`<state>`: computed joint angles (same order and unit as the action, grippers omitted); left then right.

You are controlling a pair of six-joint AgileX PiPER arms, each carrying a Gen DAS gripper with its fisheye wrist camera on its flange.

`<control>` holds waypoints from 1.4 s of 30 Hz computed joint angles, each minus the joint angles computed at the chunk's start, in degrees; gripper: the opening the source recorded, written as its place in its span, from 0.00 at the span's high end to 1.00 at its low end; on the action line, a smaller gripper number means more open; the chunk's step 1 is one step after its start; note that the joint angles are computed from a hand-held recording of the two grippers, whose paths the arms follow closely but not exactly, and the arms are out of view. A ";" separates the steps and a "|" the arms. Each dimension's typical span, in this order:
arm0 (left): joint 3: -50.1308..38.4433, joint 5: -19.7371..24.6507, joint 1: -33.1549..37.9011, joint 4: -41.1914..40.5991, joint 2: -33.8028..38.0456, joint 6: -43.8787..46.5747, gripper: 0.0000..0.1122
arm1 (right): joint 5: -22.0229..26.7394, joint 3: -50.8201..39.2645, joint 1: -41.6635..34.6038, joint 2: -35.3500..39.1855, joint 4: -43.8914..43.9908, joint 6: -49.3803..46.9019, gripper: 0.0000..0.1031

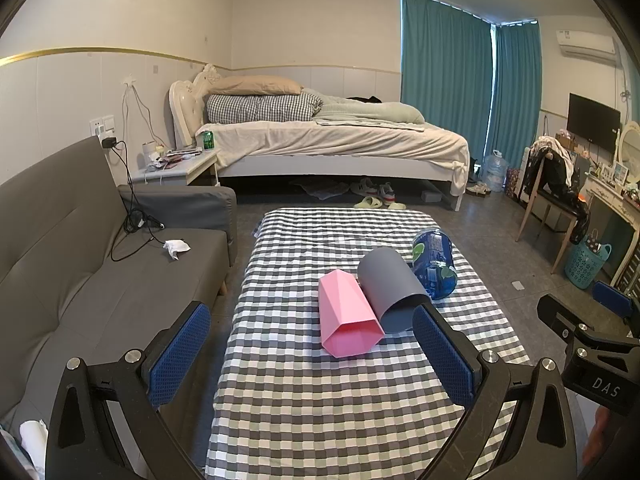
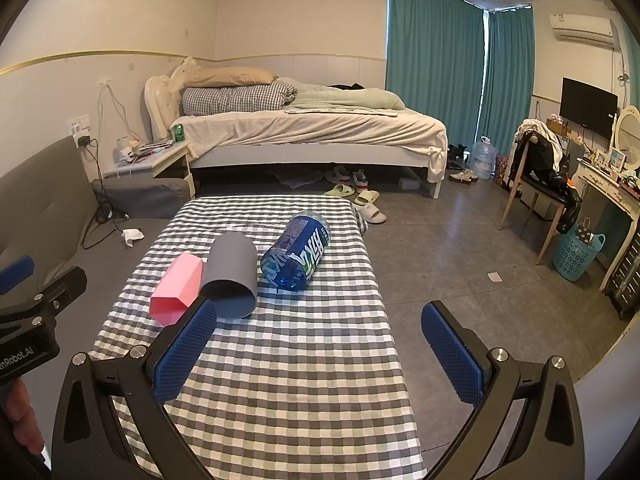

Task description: Flip cup upside down

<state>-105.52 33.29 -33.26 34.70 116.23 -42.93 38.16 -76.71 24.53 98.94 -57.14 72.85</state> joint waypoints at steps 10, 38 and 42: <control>0.07 -0.08 -0.07 0.20 0.00 -0.23 0.08 | -0.16 0.07 0.06 0.04 -0.20 0.33 0.00; -5.83 3.44 1.23 -3.84 2.98 3.96 0.08 | -3.74 -4.60 -1.57 3.40 7.80 -9.14 0.00; -9.38 4.76 2.63 -4.92 6.07 5.64 0.08 | -4.26 -9.34 -2.53 7.68 12.08 -13.98 0.00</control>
<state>-114.90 38.04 -30.63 29.79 122.30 -37.28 33.90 -86.05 22.00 106.62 -45.05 58.87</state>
